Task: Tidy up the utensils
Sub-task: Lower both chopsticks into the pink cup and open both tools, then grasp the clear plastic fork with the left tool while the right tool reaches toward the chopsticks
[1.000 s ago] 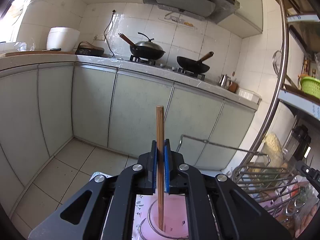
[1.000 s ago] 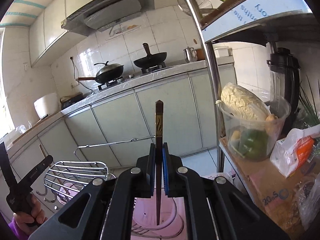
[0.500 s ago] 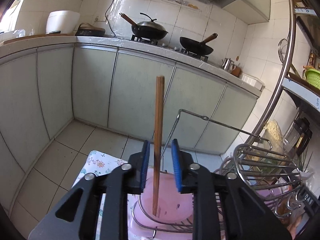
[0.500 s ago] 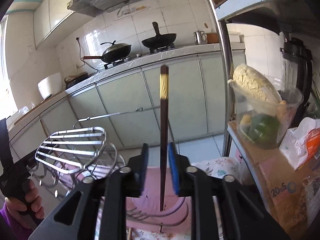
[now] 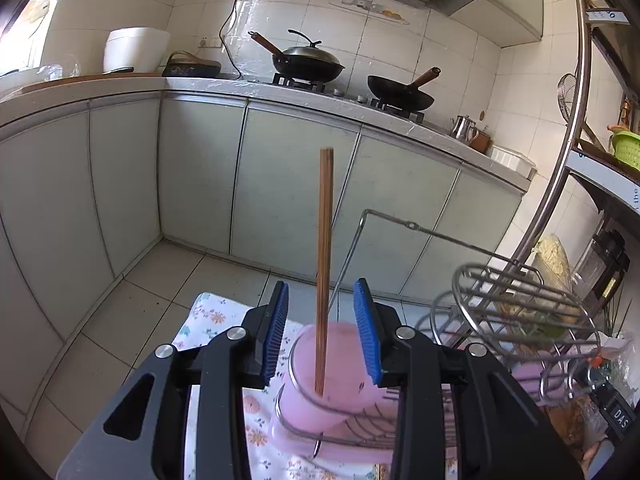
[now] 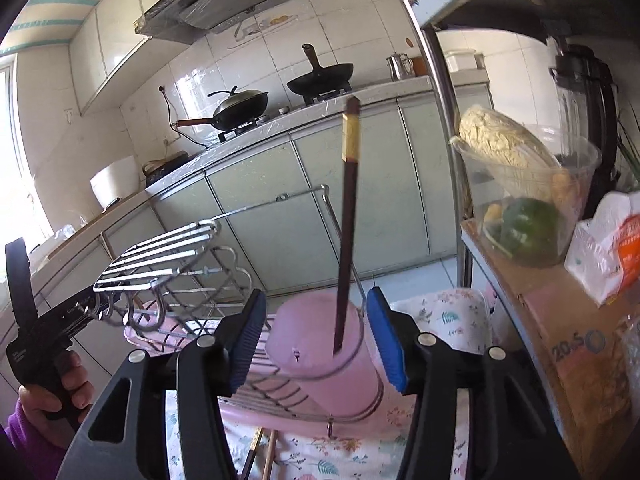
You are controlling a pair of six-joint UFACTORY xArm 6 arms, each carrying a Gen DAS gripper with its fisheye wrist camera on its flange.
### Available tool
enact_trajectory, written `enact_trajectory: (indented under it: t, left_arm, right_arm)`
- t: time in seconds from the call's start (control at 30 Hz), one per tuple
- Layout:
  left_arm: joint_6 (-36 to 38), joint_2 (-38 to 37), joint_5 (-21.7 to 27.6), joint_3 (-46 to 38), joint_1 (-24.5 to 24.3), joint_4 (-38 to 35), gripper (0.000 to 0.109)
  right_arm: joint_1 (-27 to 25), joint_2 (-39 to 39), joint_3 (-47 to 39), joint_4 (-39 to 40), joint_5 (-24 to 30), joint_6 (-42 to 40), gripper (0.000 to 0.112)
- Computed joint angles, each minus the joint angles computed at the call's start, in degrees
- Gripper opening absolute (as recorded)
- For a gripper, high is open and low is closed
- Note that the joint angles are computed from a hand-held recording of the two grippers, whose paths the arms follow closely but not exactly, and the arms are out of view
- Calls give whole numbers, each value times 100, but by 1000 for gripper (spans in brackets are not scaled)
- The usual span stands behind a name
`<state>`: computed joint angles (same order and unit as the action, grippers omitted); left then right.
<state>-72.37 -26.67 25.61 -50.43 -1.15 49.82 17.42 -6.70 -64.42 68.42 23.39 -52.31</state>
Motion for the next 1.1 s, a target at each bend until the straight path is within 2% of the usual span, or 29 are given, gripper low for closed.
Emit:
enact_trajectory:
  t: [0.1,0.33,0.57,0.7,0.87,1.1]
  left_arm:
    - [55,-230,98,198,-101,-120,34]
    - [-49,-803,402,664,-327,-255,34]
    - [256,-1215,864,984,-654,-691,34]
    - [443,-1360,1353,1090,-1006,-784,34]
    - [602,-1362,1662,1174,-1354,-934,34]
    - [889,-1318,1531,1331,-1435,-1425,34]
  right_arm:
    - [-92,-88,153,125,156,0,52]
    - [-178,-283,568,-113,513,144,52]
    - [-110,-456,929,-670,837,304,52]
    - [-8,-604,1185,-934,962,335,52]
    - [55,-736,1437,-1153,1116,351,52]
    - [113,-873,1618,-1465,1147,474,52]
